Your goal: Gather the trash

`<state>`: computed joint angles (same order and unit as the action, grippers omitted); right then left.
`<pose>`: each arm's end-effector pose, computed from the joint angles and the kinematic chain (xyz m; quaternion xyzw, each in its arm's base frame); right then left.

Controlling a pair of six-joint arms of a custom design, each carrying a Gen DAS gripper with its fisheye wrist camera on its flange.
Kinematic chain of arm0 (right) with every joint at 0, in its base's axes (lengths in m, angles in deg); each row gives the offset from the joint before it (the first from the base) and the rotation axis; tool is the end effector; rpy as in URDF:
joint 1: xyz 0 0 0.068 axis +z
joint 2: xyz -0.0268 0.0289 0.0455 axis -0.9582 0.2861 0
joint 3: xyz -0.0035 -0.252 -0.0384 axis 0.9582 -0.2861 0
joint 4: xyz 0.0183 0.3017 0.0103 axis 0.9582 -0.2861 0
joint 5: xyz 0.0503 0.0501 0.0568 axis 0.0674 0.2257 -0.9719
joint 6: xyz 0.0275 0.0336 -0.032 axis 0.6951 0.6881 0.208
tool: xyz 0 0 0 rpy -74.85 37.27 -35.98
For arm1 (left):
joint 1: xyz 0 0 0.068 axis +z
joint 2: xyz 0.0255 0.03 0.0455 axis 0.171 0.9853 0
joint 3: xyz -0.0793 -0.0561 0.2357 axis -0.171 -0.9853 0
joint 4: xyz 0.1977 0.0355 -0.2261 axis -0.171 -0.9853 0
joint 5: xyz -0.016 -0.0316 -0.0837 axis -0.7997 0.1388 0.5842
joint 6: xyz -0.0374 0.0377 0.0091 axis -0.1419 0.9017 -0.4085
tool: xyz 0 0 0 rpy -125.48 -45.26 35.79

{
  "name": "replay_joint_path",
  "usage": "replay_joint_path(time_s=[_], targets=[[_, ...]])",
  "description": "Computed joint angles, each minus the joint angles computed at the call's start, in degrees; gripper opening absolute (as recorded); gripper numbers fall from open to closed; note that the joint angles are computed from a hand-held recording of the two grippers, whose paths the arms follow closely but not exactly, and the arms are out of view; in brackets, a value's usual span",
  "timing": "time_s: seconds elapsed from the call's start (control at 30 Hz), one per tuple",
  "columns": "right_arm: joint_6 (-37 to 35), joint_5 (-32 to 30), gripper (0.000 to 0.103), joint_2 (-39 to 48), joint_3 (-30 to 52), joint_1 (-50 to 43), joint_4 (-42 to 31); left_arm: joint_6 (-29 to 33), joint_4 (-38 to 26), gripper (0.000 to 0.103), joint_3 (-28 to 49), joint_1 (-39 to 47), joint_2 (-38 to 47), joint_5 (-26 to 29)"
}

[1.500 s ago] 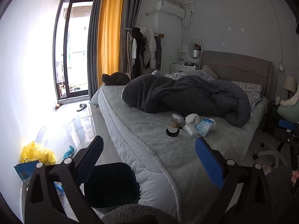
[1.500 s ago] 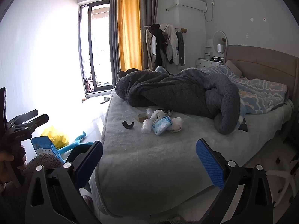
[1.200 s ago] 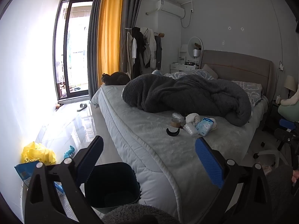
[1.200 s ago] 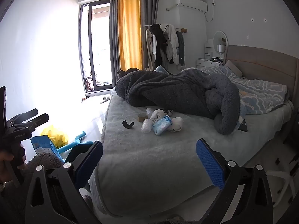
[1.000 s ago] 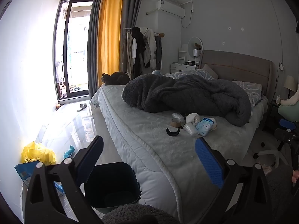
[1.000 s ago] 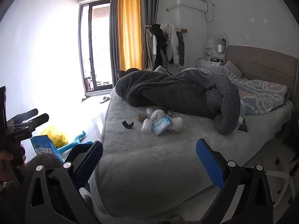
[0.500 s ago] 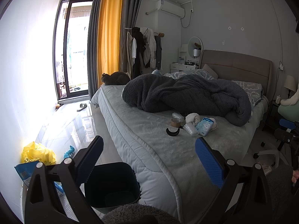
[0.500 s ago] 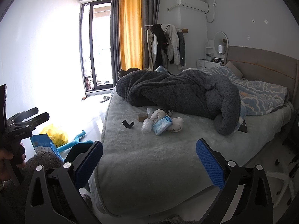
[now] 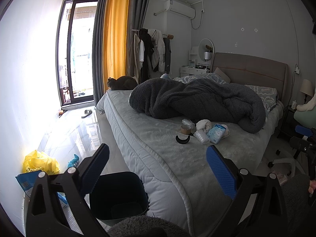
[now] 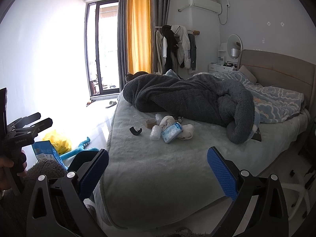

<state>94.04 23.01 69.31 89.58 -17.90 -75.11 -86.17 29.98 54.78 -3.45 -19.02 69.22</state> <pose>0.1607 0.1849 0.3749 0.0347 0.8403 -0.0076 0.5409 0.2413 -0.0630 0.3914 0.1622 0.8113 -0.1182 0.5491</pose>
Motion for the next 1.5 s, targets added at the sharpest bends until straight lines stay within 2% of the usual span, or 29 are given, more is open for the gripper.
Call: replay_joint_path(time_s=[0.97,1.17,1.2,1.27,1.5], targets=[[0.12,-0.32,0.101,-0.42,-0.1,-0.33,-0.24,0.9,-0.79,0.1,-0.11,-0.8,-0.26,-1.21],[0.61,-1.06,0.101,-2.22,-0.97,-1.43,-0.51,1.65,-0.56,0.1,0.68,2.91,0.47,1.74],[0.45,-1.17,0.101,-2.15,-0.44,-1.52,-0.91,1.43,-0.34,0.1,0.72,1.87,0.38,0.0],[0.3,-1.76,0.101,-2.84,-0.35,-1.9,-1.61,1.03,0.05,0.1,1.24,2.35,0.32,-0.09],[-0.44,-2.62,0.101,-4.16,-1.76,-3.86,1.89,1.71,-3.34,0.1,6.5,0.87,3.28,-3.68]])
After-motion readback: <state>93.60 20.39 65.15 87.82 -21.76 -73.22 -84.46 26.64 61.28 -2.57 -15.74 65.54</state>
